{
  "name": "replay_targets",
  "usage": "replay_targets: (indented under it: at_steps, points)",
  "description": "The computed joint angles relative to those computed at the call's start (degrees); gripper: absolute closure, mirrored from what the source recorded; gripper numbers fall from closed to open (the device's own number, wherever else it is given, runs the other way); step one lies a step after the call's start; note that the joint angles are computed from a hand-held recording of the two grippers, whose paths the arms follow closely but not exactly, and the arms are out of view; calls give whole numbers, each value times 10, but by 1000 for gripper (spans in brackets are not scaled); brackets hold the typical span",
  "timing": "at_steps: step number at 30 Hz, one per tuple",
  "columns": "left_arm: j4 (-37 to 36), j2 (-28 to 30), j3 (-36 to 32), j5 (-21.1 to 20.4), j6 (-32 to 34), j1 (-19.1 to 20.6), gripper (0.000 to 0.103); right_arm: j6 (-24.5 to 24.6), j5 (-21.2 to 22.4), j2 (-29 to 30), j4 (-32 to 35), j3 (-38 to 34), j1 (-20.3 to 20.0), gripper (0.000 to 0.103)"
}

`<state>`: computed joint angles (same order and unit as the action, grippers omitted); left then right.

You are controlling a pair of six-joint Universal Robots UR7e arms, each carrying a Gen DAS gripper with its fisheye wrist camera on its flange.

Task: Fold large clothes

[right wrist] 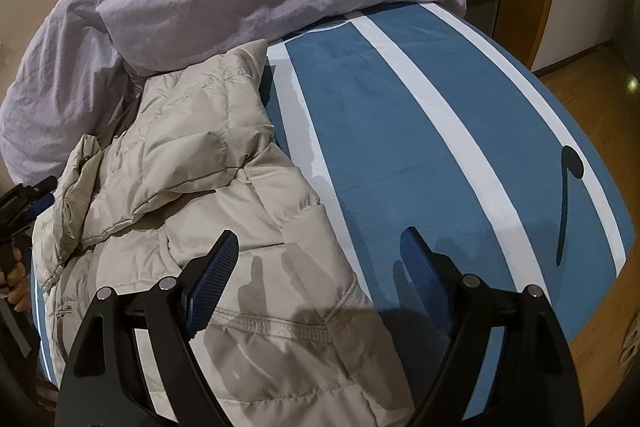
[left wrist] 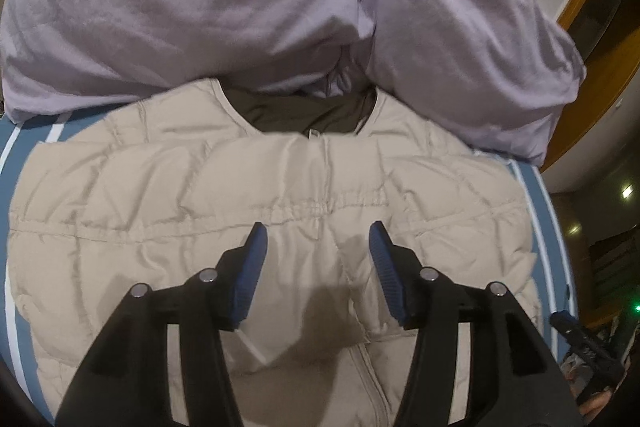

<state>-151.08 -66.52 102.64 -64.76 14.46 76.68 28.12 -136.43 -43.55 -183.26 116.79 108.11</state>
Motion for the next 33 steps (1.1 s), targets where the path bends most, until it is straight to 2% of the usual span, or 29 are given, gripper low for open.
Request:
replay_targets:
  at_steps: [4, 9, 12, 16, 21, 28, 33]
  points:
    - [-19, 22, 9, 22, 5, 0, 49, -4, 3, -2, 0, 2, -9, 18]
    - [-75, 49, 31, 76, 37, -8, 45, -13, 14, -3, 4, -2, -26, 18]
    - [-64, 43, 29, 72, 28, -9, 45, -19, 21, -2, 10, -9, -31, 18]
    - [-46, 2, 40, 45, 23, -7, 43, -34, 25, -3, 7, -13, -28, 18]
    - [-47, -73, 72, 28, 47, 9, 34, -42, 24, -7, 1, -4, -18, 18]
    - [-6, -194, 108, 33, 63, 86, 33, -18, 23, -19, 20, 33, -2, 18]
    - [31, -253, 118, 7, 53, 146, 33, 12, 26, -35, 18, 77, 9, 18]
